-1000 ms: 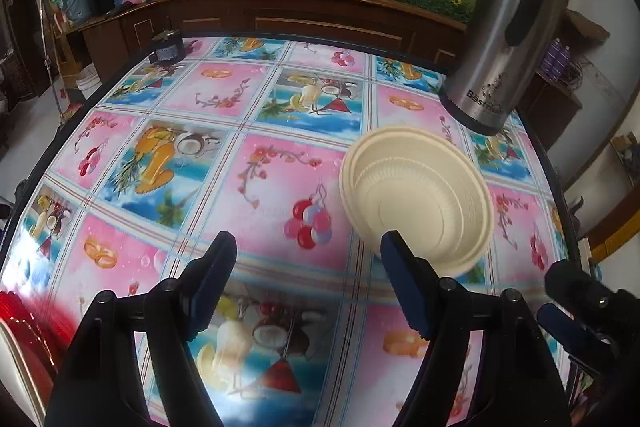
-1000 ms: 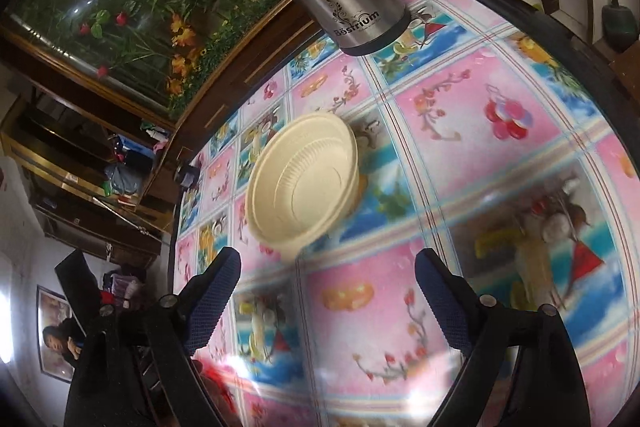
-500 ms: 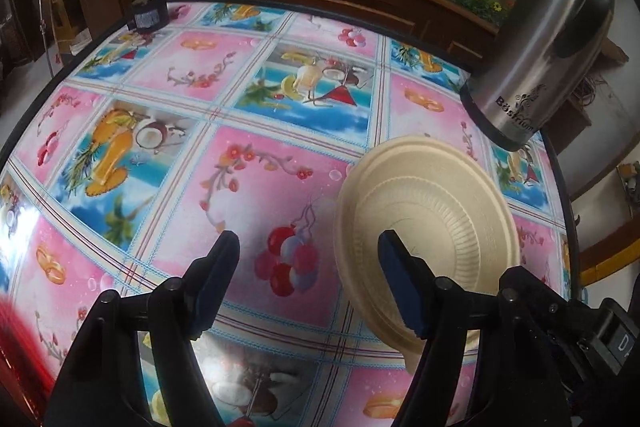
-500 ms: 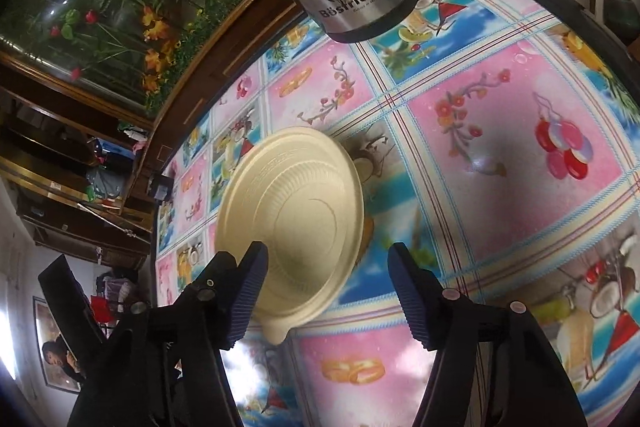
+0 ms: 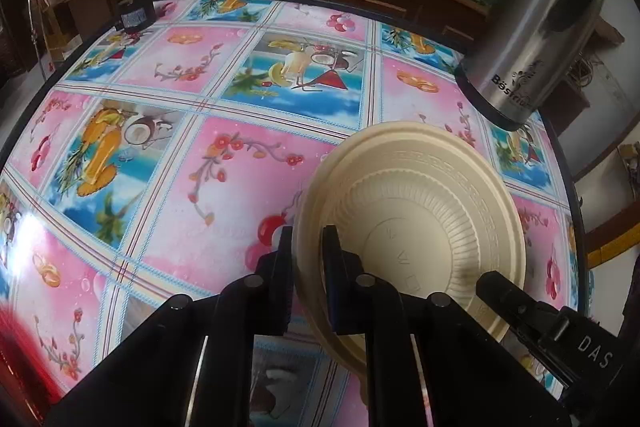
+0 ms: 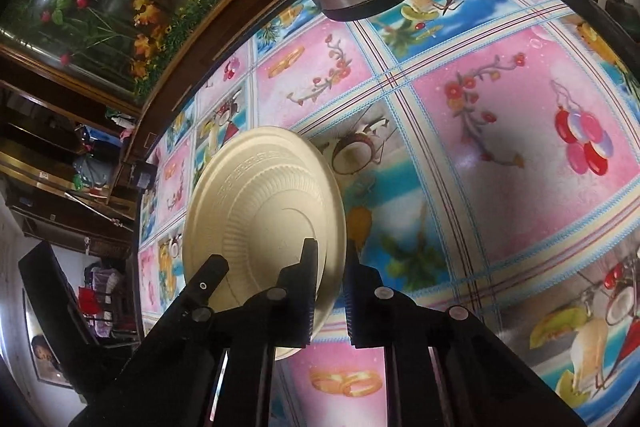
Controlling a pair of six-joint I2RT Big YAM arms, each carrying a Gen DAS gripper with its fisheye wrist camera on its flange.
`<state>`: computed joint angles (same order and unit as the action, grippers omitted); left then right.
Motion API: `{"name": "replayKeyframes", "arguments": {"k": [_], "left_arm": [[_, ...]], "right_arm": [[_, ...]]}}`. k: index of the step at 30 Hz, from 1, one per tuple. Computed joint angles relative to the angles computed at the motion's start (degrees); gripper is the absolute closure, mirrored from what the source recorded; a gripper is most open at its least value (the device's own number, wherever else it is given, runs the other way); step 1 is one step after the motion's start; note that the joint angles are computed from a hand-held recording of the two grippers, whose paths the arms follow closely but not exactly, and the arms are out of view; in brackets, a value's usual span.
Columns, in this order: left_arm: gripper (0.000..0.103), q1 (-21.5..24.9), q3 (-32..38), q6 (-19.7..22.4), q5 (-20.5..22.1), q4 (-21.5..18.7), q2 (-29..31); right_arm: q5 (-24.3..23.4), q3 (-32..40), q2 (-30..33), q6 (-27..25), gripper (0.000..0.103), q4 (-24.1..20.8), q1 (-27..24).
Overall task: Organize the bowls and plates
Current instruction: 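Close both tools on the beige bowl rim and lift it, then carry the beige bowl with both tools to the red plate stack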
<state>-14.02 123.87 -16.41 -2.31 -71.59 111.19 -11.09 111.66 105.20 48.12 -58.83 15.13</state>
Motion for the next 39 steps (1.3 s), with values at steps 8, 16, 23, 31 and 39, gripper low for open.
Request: {"name": "replayKeyframes", "arguments": {"k": [8,16,23,31,39], "left_arm": [[0.092,-0.82,-8.59,2.25,-1.05,3.15,-7.59],[0.092,-1.30,-19.98,3.65,-0.50,6.69,-17.01],[0.092,-0.82,-28.36,4.43,0.70,9.67,-24.72],[0.092,1.10,-33.78,5.02,2.08,10.65,-30.62],[0.092,3.42,-37.36,5.71,3.44,11.33,-34.82]], "right_arm": [[1.24,-7.29,-6.91,0.00,0.092,1.97,1.27],[4.05,-16.71,-15.73,1.61,0.092,4.12,4.09],[7.39,-23.00,-22.41,2.71,0.091,5.43,7.49],[10.65,-25.50,-26.30,3.29,0.091,5.24,11.91],[13.35,-25.72,-27.33,3.68,0.091,5.05,15.74]]}}
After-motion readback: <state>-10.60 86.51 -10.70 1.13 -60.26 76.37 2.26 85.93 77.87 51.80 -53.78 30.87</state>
